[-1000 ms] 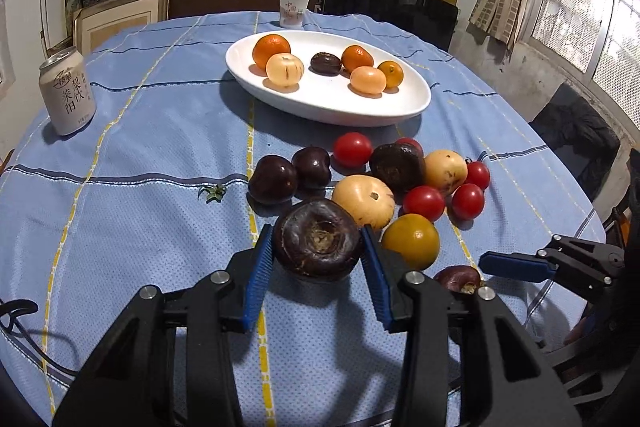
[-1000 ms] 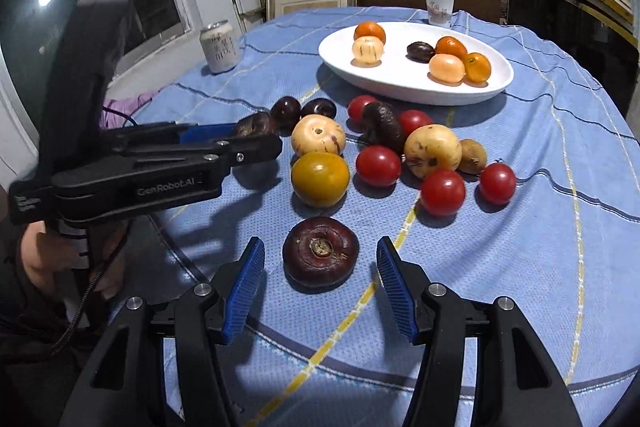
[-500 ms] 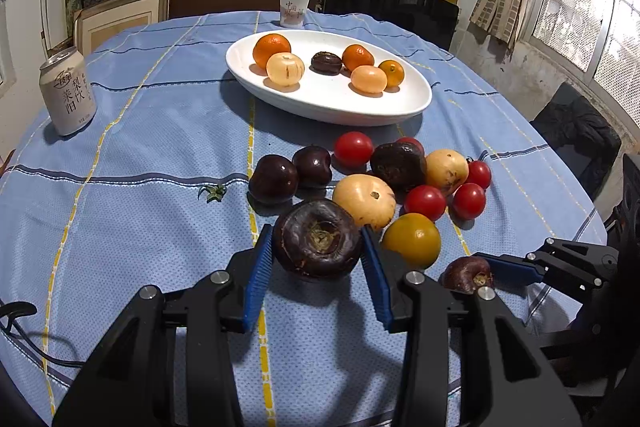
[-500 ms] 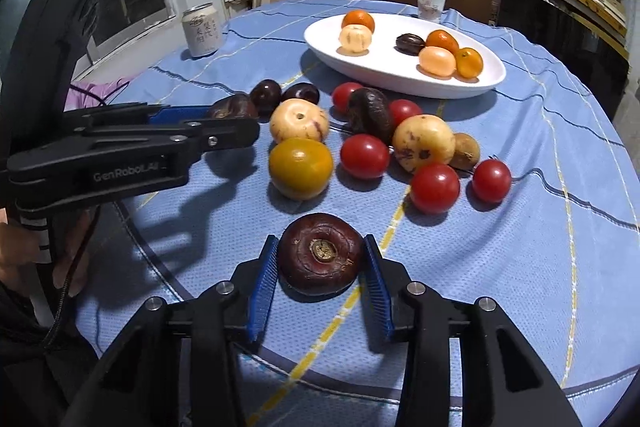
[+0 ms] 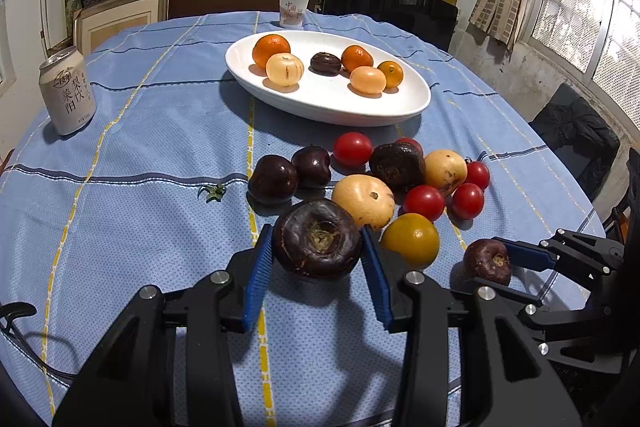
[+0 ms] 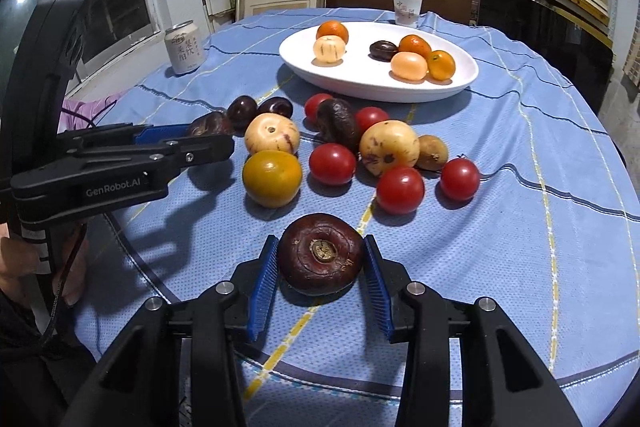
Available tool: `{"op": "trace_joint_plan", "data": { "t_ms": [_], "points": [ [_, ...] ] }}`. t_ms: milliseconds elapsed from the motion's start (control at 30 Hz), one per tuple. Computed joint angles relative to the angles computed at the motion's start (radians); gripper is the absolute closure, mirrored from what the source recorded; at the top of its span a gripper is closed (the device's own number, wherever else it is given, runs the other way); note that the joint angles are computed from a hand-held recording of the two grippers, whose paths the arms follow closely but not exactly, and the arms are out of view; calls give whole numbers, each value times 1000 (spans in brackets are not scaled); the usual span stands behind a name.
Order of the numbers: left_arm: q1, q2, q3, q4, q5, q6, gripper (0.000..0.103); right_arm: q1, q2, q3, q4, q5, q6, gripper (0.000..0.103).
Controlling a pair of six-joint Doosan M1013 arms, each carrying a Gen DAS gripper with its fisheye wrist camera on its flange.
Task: Organize fruits
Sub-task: 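Lift both mangosteens, carry them over the white plate and open both grippers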
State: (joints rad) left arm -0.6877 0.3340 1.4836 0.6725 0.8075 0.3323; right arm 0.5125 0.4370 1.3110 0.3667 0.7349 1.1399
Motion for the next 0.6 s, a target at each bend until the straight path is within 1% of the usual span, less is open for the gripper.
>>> {"op": "trace_joint_plan", "data": {
  "t_ms": [233, 400, 600],
  "points": [
    [1, -6, 7, 2, -16, -7, 61, -9, -10, 9, -13, -40, 33, 61],
    [-4, -6, 4, 1, 7, -1, 61, -24, -13, 10, -24, -58, 71, 61],
    [-9, -6, 1, 2, 24, 4, 61, -37, -8, 7, -14, -52, 90, 61]
  ]
}}
